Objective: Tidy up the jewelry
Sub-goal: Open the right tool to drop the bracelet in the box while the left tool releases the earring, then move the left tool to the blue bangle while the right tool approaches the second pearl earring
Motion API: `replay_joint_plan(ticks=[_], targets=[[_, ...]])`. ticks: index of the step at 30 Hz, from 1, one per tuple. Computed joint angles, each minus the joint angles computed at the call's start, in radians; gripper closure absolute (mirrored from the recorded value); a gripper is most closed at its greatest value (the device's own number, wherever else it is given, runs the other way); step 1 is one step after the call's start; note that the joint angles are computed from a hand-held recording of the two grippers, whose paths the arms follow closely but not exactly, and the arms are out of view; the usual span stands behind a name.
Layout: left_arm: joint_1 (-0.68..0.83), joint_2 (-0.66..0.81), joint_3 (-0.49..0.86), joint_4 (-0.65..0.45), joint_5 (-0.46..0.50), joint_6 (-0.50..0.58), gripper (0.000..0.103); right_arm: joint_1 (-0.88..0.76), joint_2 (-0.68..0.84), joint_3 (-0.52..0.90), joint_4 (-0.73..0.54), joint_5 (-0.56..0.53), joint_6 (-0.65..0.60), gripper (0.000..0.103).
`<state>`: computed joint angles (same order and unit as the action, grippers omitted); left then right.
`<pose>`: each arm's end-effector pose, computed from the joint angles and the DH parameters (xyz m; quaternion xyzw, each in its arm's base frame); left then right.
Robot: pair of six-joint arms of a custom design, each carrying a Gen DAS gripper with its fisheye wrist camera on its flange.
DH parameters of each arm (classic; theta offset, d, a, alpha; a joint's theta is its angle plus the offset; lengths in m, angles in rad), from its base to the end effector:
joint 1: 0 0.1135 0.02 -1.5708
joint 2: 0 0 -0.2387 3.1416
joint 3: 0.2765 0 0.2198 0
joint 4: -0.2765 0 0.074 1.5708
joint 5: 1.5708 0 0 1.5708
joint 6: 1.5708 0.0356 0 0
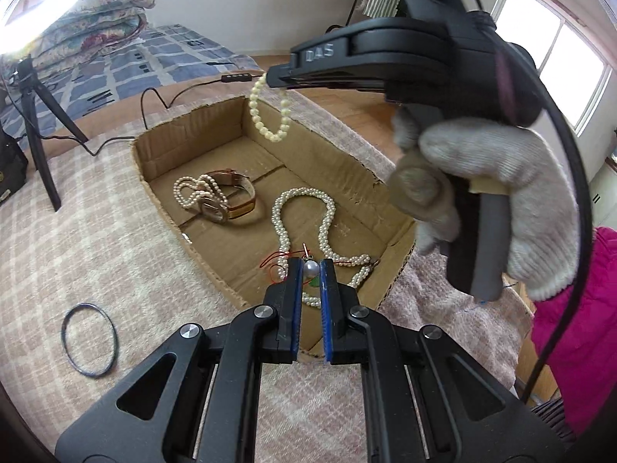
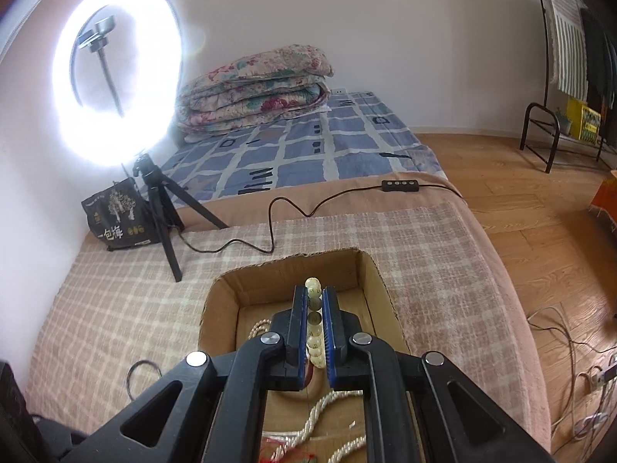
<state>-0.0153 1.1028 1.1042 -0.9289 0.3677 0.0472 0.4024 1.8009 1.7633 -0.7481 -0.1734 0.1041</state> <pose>0.1878 -0.0157 0.3010 0.0869 0.9305 -0.1685 0.3135 0.3335 0.1486 0.3208 -0.1695 0.9053 0.1729 0.3489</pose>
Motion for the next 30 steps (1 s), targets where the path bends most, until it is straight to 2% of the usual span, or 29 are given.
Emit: replay_joint_plan(ticks=[11,14,16,17,18,19,20,21,24,30], targets=[[0.003,0.025,-0.013,0.021,0.002,0.012,0.096,-0.005,0.076,0.029,0.025,-0.016,0.007,0.098],[-0.005,0.029,-0.006,0.016,0.006,0.02,0.096,-0.004,0.08,0.031,0.028,-0.015,0.007,0.094],[-0.014,0.034,-0.002,0.009,0.002,0.021,0.096,-0.005,0.081,0.034,0.03,-0.027,0.008,0.077],[-0.019,0.041,0.002,0.003,-0.003,0.022,0.09,-0.004,0.079,0.034,0.03,-0.021,0.01,0.062],[-0.028,0.046,0.004,-0.001,-0.019,0.015,0.066,0.002,0.077,0.032,0.033,-0.004,0.013,0.05],[-0.032,0.043,0.002,0.0,-0.028,0.01,0.052,0.003,0.072,0.029,0.034,0.003,0.013,0.044],[-0.032,0.025,-0.013,0.017,-0.036,0.001,0.033,0.006,0.068,0.026,0.038,0.015,0.015,0.033],[-0.032,0.013,-0.019,0.024,-0.045,-0.005,0.03,0.008,0.064,0.023,0.042,0.027,0.016,0.024],[-0.028,0.025,-0.003,0.006,-0.049,-0.001,0.03,0.013,0.053,0.02,0.048,0.058,0.015,0.011],[-0.003,0.006,0.001,-0.017,-0.041,0.01,0.03,0.004,0.026,0.015,0.035,0.083,0.017,0.007]])
